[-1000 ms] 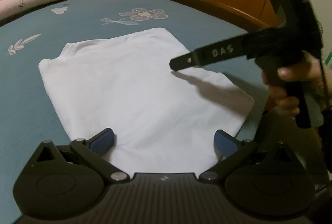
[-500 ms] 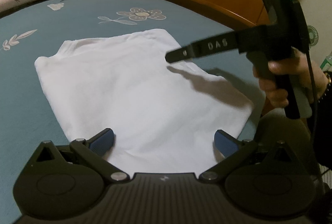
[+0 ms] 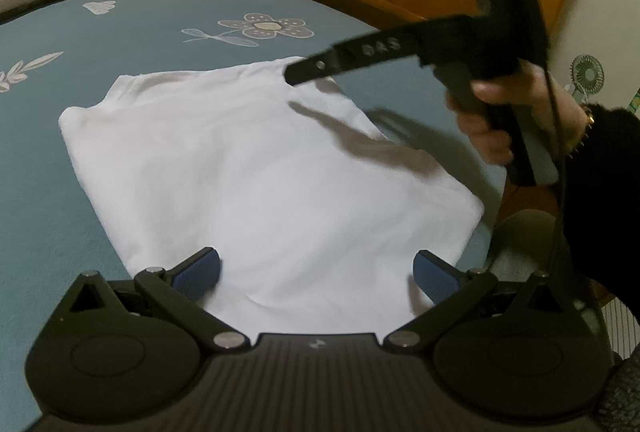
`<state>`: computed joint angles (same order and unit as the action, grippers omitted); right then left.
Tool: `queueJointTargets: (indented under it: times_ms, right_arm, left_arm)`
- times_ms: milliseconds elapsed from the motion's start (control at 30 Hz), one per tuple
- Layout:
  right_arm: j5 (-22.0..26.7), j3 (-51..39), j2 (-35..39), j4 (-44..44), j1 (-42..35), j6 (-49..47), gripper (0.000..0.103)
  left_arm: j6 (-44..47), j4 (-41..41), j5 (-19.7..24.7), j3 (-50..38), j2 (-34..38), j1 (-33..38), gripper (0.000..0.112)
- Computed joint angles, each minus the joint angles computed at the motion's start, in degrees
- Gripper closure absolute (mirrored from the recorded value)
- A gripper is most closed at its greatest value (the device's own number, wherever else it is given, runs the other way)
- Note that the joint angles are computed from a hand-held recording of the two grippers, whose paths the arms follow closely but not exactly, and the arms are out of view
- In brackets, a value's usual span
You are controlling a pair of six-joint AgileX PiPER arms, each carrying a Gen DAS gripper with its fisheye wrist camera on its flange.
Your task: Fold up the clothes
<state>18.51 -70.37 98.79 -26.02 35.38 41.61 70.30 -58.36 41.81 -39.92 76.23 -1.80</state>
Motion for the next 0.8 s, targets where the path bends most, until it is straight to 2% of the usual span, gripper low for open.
queueJointTargets:
  times_ms: [100,133,300,433,567,667,800]
  right_arm:
    - [7.0,-6.4,5.5,-0.5,-0.4,-0.5,0.05]
    - [7.2,-6.3,5.8,-1.7,-0.5,1.4,0.05]
    - [3.7,0.1,1.4,-7.8,0.2,10.3,0.049]
    - [2.9,4.0,-1.8,-12.1,1.5,17.0,0.049]
    - [2.8,7.0,-5.4,-16.9,3.3,23.4,0.049]
    - [2.6,9.6,-8.6,-21.2,4.9,29.0,0.045]
    - [2.0,12.0,-10.8,-23.9,6.3,33.4,0.044]
  left_arm:
    - [1.8,-1.6,1.5,0.1,0.6,1.4,0.01]
    - [2.6,-2.3,2.3,0.1,0.8,2.2,0.01]
    - [7.6,-5.2,7.4,-0.3,3.0,6.0,0.01]
    - [9.1,-6.5,7.6,-0.1,3.4,6.3,0.01]
    - [2.9,-2.4,8.6,-3.7,2.4,6.2,0.01]
    - [3.0,-2.5,7.7,-6.6,0.7,8.5,0.01]
    - [-3.7,-1.3,9.9,-16.3,8.8,10.5,0.01]
